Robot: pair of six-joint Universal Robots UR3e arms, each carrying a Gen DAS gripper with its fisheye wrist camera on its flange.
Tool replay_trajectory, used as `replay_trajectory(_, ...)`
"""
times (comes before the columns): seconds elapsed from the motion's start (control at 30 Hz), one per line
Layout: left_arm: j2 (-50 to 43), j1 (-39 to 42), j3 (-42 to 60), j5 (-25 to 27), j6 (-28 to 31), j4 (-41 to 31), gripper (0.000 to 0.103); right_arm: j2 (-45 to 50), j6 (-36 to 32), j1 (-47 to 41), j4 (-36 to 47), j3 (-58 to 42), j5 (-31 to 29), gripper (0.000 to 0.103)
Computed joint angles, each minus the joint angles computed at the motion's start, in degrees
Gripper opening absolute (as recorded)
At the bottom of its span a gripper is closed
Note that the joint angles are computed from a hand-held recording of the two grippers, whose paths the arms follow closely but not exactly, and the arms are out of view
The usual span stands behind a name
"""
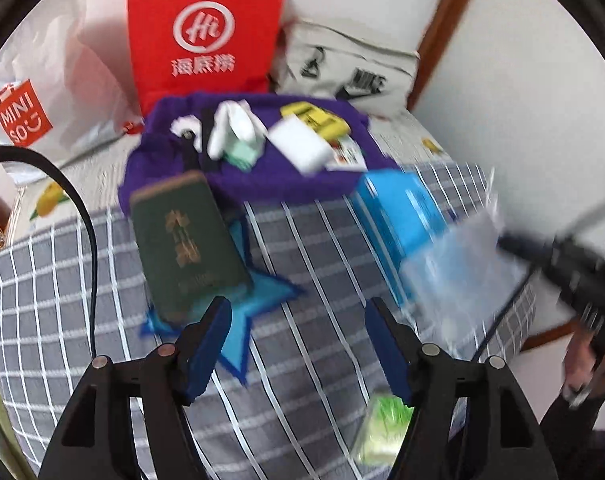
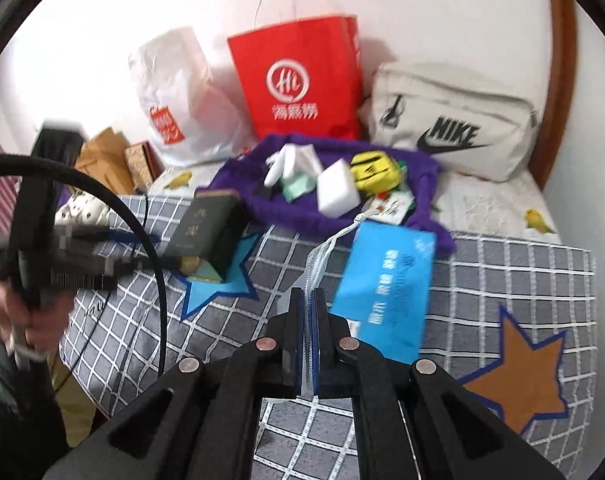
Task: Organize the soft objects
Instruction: 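Grasp the clear mesh bag's string with right while left grasps the green tissue pack, then lift and carry the mesh bag with right and green pack with left toward the towel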
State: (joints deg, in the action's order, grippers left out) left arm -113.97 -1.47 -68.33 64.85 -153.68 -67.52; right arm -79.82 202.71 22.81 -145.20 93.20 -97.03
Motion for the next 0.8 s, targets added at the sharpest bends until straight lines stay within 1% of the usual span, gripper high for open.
replay_trajectory(0.1,6.5,-0.5,-10.1,1.1,3.1,2.8,0.073,-4.1,1.4,0.8,-0.2,2.6,-2.8,0.003)
replay_trajectory(0.13,8.7,-0.8,-13.7,1.2,4.0,3.6,0.073,-5.9,1.9,0.9,-0.1,3.7,-3.4,0.003)
replay_trajectory(0.23,12.2,-1.6,-19.8,1.0,6.6,3.8,0.074,-10.4,4.0,2.0,0.4,6.6,-6.9,0.003)
replay_trajectory(0.33,14.7,-4.0,-26.2,3.3,6.4,6.6,0.074,-14.8,6.4,3.3,1.1,10.0,-10.4,0.003)
replay_trajectory(0.43,16.0,-5.5,-30.7,3.8,6.6,8.0,0.074,-18.6,8.4,4.4,1.5,13.5,-12.5,0.003)
replay_trajectory(0.53,16.1,-7.7,-33.4,5.1,6.2,10.3,0.074,-22.0,9.5,4.8,2.0,16.6,-13.0,0.003)
replay_trajectory(0.6,14.6,-9.6,-33.8,6.9,5.6,12.1,0.074,-23.8,9.9,4.8,2.3,18.3,-13.0,0.003)
replay_trajectory(0.77,9.3,-15.0,-33.7,14.4,4.8,16.2,0.074,-26.3,10.5,4.5,1.6,21.3,-13.1,0.003)
replay_trajectory(0.8,9.6,-15.7,-35.2,15.3,4.9,19.1,0.069,-26.5,10.5,4.3,1.4,21.7,-12.7,0.003)
